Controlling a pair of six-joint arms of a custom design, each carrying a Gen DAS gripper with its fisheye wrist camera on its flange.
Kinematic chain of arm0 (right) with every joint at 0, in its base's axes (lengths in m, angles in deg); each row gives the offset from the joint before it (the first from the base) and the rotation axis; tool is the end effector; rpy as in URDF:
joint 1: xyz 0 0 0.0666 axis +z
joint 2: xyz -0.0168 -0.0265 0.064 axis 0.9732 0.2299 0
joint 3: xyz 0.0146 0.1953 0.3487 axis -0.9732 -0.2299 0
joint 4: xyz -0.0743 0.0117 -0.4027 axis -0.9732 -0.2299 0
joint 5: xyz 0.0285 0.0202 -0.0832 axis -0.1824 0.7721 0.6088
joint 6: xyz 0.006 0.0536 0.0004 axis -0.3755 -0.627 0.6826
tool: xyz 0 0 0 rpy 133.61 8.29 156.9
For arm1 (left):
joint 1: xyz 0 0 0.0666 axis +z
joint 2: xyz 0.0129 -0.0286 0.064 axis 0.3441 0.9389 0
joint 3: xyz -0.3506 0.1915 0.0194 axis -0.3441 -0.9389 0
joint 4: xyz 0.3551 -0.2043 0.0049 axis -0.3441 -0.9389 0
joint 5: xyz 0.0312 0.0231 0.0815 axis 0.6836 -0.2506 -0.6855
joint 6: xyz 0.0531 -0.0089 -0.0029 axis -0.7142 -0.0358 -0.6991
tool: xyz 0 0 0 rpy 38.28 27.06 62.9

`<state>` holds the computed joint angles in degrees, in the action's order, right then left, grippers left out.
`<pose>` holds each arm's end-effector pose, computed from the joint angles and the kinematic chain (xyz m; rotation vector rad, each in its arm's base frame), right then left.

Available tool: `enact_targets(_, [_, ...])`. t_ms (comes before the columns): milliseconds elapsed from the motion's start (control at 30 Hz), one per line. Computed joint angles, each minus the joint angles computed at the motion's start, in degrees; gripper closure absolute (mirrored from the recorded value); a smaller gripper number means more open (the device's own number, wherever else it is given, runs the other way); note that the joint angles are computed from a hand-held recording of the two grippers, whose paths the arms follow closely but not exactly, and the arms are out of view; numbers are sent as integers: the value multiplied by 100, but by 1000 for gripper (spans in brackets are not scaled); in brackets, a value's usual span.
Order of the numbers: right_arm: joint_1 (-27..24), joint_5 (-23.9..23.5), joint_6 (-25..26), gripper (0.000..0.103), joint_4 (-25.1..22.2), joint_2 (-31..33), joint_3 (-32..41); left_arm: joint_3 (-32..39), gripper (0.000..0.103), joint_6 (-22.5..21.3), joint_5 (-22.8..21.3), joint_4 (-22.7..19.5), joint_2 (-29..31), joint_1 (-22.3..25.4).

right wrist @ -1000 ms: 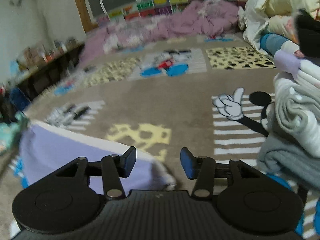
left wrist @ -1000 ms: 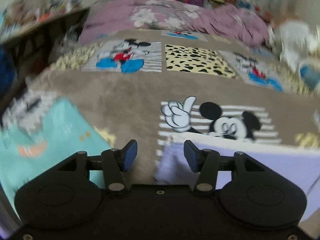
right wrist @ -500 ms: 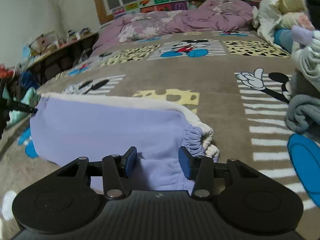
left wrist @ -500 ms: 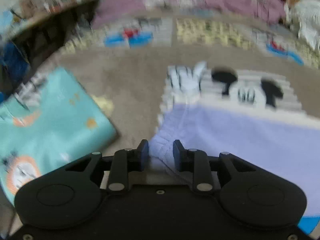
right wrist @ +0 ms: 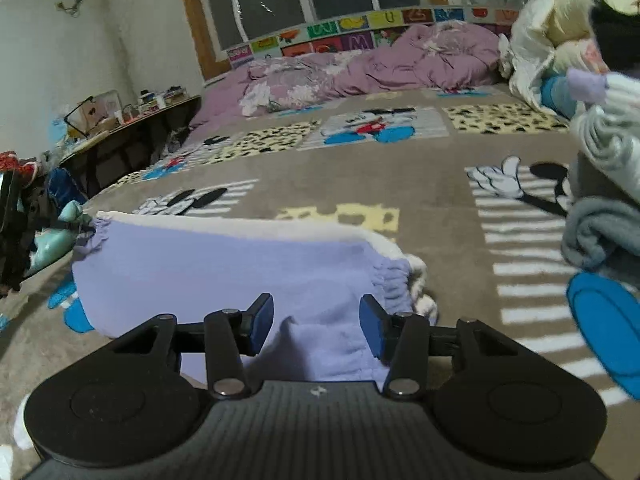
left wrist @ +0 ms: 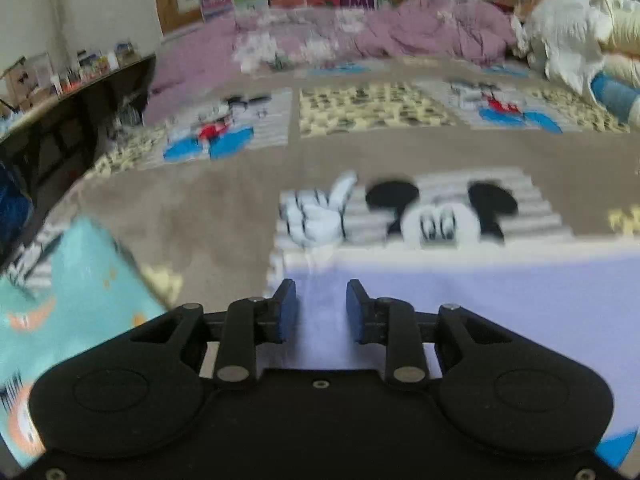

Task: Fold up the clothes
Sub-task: 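Withdraw both open grippers from the folded garment, then grasp the lavender garment's end with the left gripper while the right gripper grasps the elastic cuffs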

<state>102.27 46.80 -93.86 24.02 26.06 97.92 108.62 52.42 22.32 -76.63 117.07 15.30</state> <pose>0.4314 0.1947 0.3165 0.1760 2.1004 0.2426 0.7018 -0.0636 0.3511 0.4338 2.1933 -0.0267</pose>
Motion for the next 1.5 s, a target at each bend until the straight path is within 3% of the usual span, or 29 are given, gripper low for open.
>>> enact_targets(200, [-150,-26,629,54,-366,257,568,1000,77,105,229,-485,740,-40])
enact_targets(267, [-311,-159,539,54,-480,414,722,1273,77,75,153,-900,968,-49])
enact_targets(333, [-551,-495,256,54,-1129,731,1051,1190,77,53,128,-805,982,-73])
enact_targets(367, [-623,-608,216,54,-1160,803,1067,1201,77,71,90,-826,994,-92])
enact_targets(500, [-801,-837,-119,55,-1000,861,1018,1258,77,118,59,-925,1050,-120])
enact_targets(633, [-735,-554,-300,54,-851,653,797,1034,75,187,99,-793,804,-97])
enact_targets(700, [-682,-338,-628,50,-596,374,509,861,59,240,113,-675,620,-80])
enact_targets(733, [-657,-229,-796,48,-477,236,369,573,50,390,91,-435,400,-51])
enact_targets(800, [-639,-143,-1283,46,-219,-78,29,122,50,895,160,-212,30,59])
enact_targets(867, [-590,-105,-1904,44,45,-391,-338,-177,50,1537,408,-264,-251,209])
enact_targets(1033, [-284,-43,-3512,33,389,-770,-988,-911,45,3349,1650,-313,-717,639])
enact_targets(1133, [-143,-288,-4188,31,847,-763,-1260,-1153,43,4231,2174,-194,-731,773])
enact_targets(1333, [-78,-276,-4438,31,893,-552,-1123,-1233,43,5572,2587,403,-446,809])
enact_targets(1500, [-191,-279,-4342,31,809,-295,-876,-1252,46,6519,2725,1216,-225,827])
